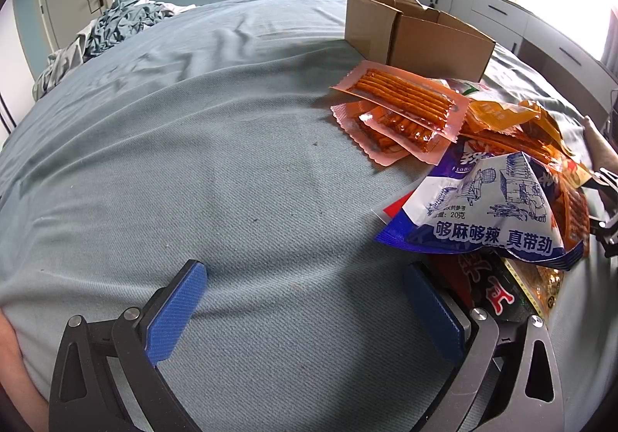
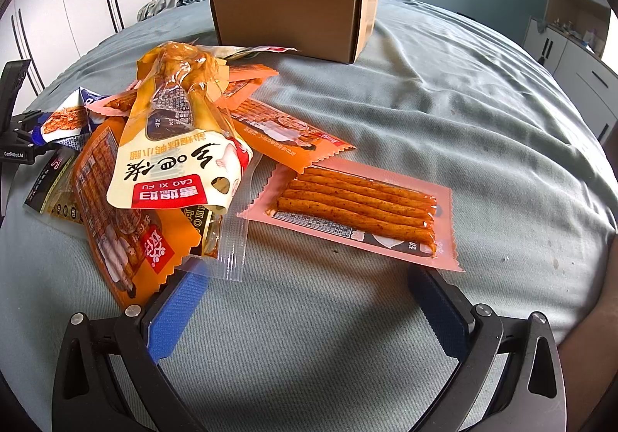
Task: Organize snacks
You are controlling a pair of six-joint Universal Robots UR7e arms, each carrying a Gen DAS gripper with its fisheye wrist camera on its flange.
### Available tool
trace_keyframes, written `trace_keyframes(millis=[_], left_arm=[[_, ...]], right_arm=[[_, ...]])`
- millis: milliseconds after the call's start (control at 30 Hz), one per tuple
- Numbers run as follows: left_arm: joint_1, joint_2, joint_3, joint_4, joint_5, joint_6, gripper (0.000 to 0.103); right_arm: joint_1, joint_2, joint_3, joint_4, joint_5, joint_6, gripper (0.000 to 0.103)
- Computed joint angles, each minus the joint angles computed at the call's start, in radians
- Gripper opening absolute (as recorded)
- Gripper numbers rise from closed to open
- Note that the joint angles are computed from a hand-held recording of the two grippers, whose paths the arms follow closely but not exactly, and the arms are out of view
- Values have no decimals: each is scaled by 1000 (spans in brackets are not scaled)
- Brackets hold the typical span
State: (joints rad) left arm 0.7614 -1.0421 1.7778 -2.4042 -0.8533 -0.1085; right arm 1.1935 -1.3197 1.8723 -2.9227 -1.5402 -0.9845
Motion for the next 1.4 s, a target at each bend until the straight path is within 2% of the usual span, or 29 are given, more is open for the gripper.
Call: trace_keyframes(millis=[1100,1300,1400], left_arm=[[-2,-14,11,9,1,-4,103],[3,-11,-40,108,-30,-1,103],[-22,-22,-42,183,29,-47,103]], right_arm=[[1,0,0,0,-1,0,103],[1,0,0,-1,-1,0,103],[1,-1,1,0,-1,1,103]])
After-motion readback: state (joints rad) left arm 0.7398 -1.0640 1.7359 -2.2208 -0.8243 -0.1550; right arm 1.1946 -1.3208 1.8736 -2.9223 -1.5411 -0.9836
